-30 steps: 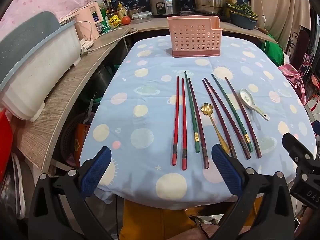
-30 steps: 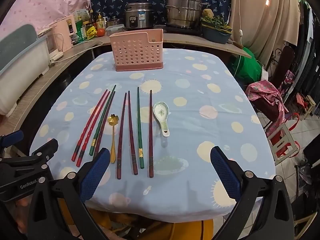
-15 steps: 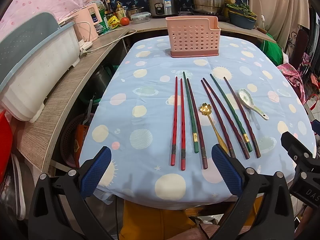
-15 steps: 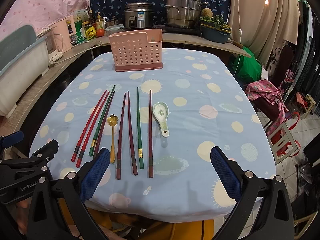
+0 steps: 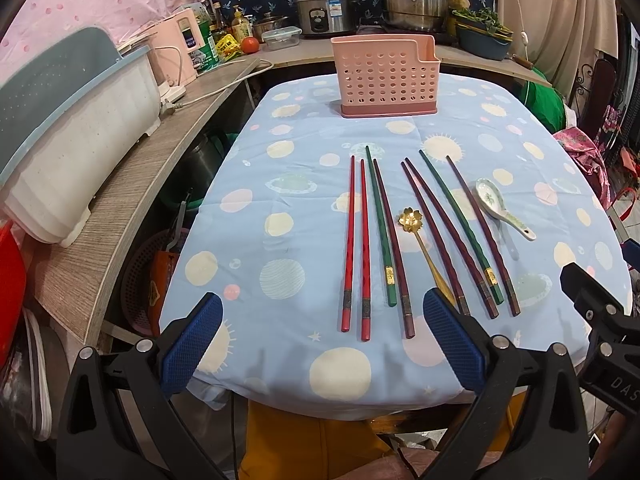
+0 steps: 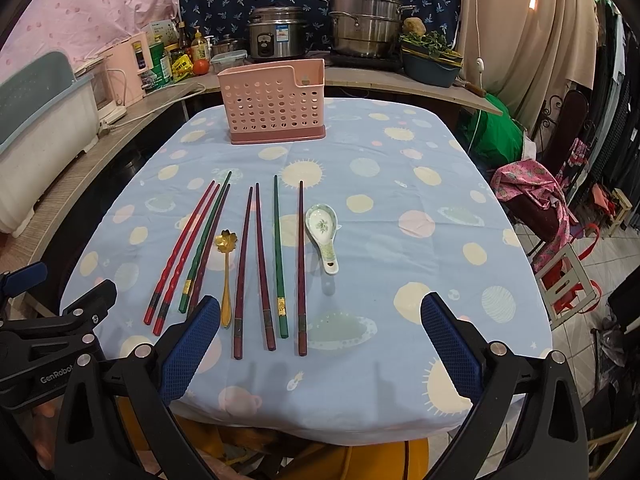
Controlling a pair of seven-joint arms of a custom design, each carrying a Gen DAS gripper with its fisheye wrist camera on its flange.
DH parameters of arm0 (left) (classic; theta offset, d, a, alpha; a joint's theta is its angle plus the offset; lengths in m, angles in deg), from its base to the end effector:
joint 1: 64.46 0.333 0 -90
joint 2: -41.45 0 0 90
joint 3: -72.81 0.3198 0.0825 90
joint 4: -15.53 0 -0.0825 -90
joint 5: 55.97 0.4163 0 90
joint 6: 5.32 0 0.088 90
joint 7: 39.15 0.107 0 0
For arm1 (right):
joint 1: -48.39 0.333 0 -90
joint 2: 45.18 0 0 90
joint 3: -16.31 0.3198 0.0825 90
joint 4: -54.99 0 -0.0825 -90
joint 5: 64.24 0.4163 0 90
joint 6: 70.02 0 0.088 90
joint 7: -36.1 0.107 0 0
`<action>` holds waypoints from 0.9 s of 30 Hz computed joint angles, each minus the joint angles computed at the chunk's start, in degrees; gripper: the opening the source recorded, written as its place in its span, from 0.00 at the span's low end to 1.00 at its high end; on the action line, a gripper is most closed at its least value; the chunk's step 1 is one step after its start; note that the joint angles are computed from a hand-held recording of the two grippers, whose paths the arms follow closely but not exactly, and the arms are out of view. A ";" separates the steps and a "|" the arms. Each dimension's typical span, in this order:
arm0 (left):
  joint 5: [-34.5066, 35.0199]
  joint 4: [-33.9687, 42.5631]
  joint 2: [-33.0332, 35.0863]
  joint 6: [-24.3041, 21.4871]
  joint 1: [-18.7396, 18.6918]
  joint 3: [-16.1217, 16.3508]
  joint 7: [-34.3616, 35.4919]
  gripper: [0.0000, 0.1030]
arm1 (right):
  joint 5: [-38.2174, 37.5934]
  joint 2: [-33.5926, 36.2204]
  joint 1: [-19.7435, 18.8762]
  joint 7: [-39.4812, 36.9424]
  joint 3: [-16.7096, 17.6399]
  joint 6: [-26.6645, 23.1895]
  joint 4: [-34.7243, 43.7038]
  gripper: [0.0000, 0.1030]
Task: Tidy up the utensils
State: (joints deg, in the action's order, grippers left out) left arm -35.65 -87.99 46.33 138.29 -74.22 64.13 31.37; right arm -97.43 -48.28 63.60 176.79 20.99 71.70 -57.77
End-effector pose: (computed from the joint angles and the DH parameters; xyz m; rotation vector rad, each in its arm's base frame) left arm 0.6298 -0.2093 0.5550 -1.6271 1.9842 -0.5662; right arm 0.5786 0.2119 0.5499 -1.6588 1.9845 -0.7608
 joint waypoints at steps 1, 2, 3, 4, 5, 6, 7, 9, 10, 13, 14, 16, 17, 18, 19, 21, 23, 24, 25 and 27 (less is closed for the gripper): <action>0.04 0.04 -0.01 -0.03 -0.02 0.00 -0.05 0.93 | -0.03 -0.02 -0.01 0.00 0.00 0.05 0.02 0.93; 0.02 0.10 -0.01 -0.08 -0.04 -0.01 -0.07 0.93 | -0.03 -0.02 -0.02 -0.02 0.02 -0.03 0.06 0.93; -0.06 -0.02 0.06 0.04 0.02 0.02 0.04 0.93 | 0.06 -0.03 -0.01 -0.09 0.02 -0.11 0.10 0.93; -0.10 -0.07 0.06 0.10 0.05 0.05 0.14 0.93 | 0.06 -0.08 -0.02 -0.02 0.03 0.01 -0.01 0.93; -0.03 -0.06 0.02 0.09 0.01 0.04 0.07 0.93 | 0.06 -0.06 -0.02 -0.04 0.04 -0.05 0.05 0.94; -0.05 -0.01 0.03 0.10 0.04 0.06 0.14 0.93 | -0.05 -0.05 -0.01 0.01 0.07 -0.11 0.10 0.94; -0.09 0.04 0.02 0.10 0.03 0.04 0.15 0.93 | -0.13 -0.09 -0.03 0.10 0.06 0.01 -0.02 0.94; -0.17 0.14 0.02 0.05 0.05 0.05 0.28 0.93 | -0.11 -0.08 -0.03 0.11 0.06 0.07 -0.08 0.94; -0.24 0.25 0.04 -0.03 0.05 0.04 0.31 0.93 | -0.07 -0.09 -0.03 0.08 0.06 0.05 -0.06 0.94; -0.34 0.77 0.22 -0.33 0.01 0.03 0.43 0.93 | -0.14 -0.10 -0.03 0.17 0.07 0.08 -0.11 0.94; -0.35 0.98 0.31 -0.43 -0.01 0.03 0.48 0.93 | -0.14 -0.10 -0.04 0.17 0.07 0.08 -0.11 0.94; -0.27 0.44 0.05 -0.11 -0.03 0.09 0.37 0.93 | -0.02 -0.12 -0.02 0.10 0.07 0.03 -0.09 0.93; -0.21 0.16 -0.04 0.06 -0.01 0.10 0.27 0.93 | -0.03 -0.13 -0.02 0.08 0.08 0.02 -0.08 0.93; -0.23 0.29 0.00 -0.06 -0.01 0.07 0.27 0.93 | -0.07 -0.12 -0.02 0.05 0.09 -0.01 -0.04 0.94; -0.30 0.46 0.06 -0.17 0.00 0.05 0.31 0.93 | -0.15 -0.11 -0.03 0.15 0.09 0.05 -0.10 0.94; -0.36 0.85 0.20 -0.39 -0.02 0.03 0.38 0.93 | -0.08 -0.15 -0.02 0.10 0.08 0.05 -0.10 0.94; -0.47 1.33 0.41 -0.68 -0.05 0.03 0.49 0.93 | -0.14 -0.10 -0.01 0.17 0.10 0.02 -0.08 0.94; -0.13 0.04 -0.11 0.13 -0.04 0.11 0.20 0.93 | -0.02 -0.12 -0.01 0.04 0.08 0.05 -0.09 0.94; -0.12 0.04 -0.11 0.13 -0.02 0.09 0.20 0.93 | -0.07 -0.09 0.00 0.12 0.10 0.07 -0.09 0.94; -0.01 0.25 -0.08 0.02 -0.03 0.04 0.12 0.93 | -0.12 -0.04 0.01 0.16 0.10 0.03 -0.05 0.93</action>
